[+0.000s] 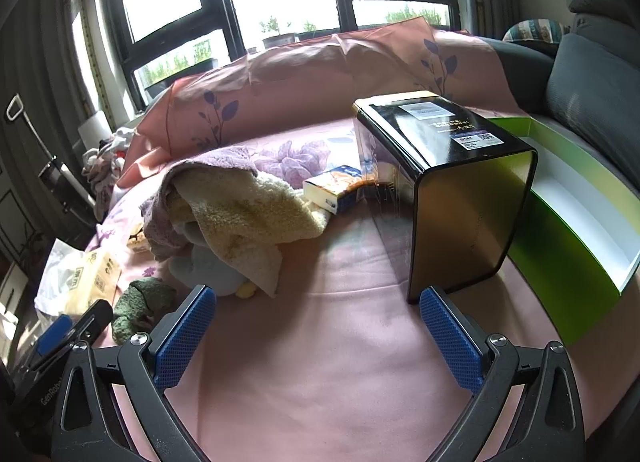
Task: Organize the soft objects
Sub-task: 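Move the right tool toward the green knitted cloth on the bed, then close the right gripper on the green knitted cloth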
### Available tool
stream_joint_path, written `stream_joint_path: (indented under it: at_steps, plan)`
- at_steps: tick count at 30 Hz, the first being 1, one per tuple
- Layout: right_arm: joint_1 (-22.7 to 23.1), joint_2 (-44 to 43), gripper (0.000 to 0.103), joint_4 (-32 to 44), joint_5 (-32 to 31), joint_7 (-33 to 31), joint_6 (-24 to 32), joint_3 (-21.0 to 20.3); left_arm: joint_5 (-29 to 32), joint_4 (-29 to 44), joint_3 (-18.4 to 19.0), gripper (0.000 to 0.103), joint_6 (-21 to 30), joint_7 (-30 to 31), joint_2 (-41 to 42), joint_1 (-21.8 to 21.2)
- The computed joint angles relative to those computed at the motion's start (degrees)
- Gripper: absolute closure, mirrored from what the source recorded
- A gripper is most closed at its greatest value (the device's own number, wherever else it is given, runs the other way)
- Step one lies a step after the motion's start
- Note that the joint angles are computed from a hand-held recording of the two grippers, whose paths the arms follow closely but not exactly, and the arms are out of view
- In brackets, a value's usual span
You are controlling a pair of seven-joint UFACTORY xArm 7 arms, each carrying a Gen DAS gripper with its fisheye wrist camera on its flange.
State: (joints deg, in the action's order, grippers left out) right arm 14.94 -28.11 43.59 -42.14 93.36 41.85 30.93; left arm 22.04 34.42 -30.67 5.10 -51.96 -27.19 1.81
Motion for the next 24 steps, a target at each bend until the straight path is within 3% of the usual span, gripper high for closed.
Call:
stream_joint_path:
  at_steps: [2,16,24]
  plan:
    - [0.3,-0.3,0.010,-0.1,0.3,-0.3,-0.1,-0.3,-0.8,-0.4,1.2,0.007,-0.8,0.1,0.1,-1.0]
    - [-0.1,0.3,0.011,0.2,0.3,-0.7,-0.2,0.3,-3.4,-1.2,3.5,0.012,-0.7,1.3,0.0,-3.2]
    - [0.9,0.9,0.027,0.5,0.3,-1.2,-2.2,-0.7,-7.2,-1.7,7.0,0.019,-1.2,3.0,0.5,-6.4]
